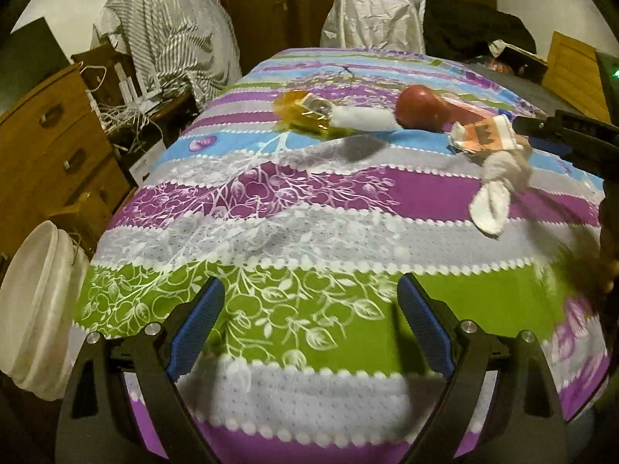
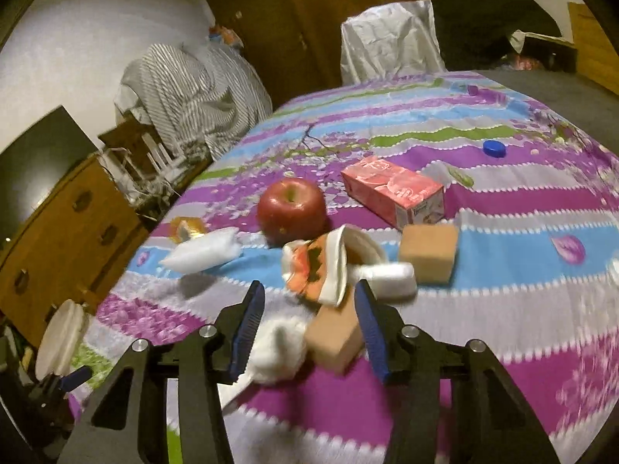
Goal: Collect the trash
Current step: 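Grasp the orange-and-white paper cup with the right tool while the left tool grasps the white foam sheet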
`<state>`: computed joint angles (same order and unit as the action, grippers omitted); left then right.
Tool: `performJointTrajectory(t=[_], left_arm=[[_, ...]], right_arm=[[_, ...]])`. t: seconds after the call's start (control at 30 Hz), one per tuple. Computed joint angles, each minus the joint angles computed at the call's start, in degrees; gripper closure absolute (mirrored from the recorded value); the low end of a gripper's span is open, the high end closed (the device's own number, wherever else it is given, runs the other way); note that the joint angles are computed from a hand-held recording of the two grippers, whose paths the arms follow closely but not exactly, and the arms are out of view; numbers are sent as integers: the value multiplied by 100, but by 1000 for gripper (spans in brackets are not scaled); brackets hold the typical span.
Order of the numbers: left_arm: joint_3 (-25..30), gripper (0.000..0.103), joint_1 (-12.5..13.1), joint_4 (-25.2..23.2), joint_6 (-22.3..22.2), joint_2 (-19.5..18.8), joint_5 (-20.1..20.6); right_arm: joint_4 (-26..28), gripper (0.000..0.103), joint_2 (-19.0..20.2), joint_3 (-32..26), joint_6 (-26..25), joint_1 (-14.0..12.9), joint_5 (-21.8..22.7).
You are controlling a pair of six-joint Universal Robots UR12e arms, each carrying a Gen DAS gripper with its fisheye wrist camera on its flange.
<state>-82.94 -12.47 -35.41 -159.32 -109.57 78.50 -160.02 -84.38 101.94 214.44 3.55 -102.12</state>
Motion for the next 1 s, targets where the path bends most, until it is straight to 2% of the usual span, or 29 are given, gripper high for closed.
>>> performJointTrajectory(t=[0.1,0.13,0.2,0.27,0.3,0.33,0.4,0.53,0.6,0.7,0.8,0.87,0.93,1.0], left_arm=[[83,16,17,5,-106,-58,110],[124,16,24,-16,-147,-87,138],[200,16,45,-76,-227,-131,157],[262,16,51,-95,-267,-166,157],[287,16,53,-95,-266,-178,149],[326,16,53,-89,-242,-196,126],[394,16,58,-28,-180,-221,40],[831,16,90,-162,55,-399,-563],[1259,16,93,-473,416,-606,-1030],[1825,16,18,-955,1057,-915,-1330],[2473,15,-95,-1676,2109,-1270,-1617],[2999,15,-205,-2325,2805,-1553,-1629],[3410,14,-337,-2598,3215,-1812,-1423],[3655,14,-407,-2778,3445,-1961,-1347]], right_arm=[[307,55,131,-221,-7,-94,106],[445,58,167,-285,7,-138,212],[514,67,237,-342,88,-243,536],[512,93,323,-401,57,-303,770],[495,93,348,-418,25,-297,787],[390,95,373,-420,-22,-281,785],[-169,95,362,-316,-122,-237,815],[-1009,95,159,-79,-48,-105,797],[-1417,95,-40,134,37,-43,817],[-1908,95,-426,583,216,76,953],[-2213,95,-704,1024,563,79,1427],[-2170,95,-837,1290,835,94,1741],[-2116,95,-879,1430,1007,148,1868],[-2195,95,-883,1538,1140,204,1896]])
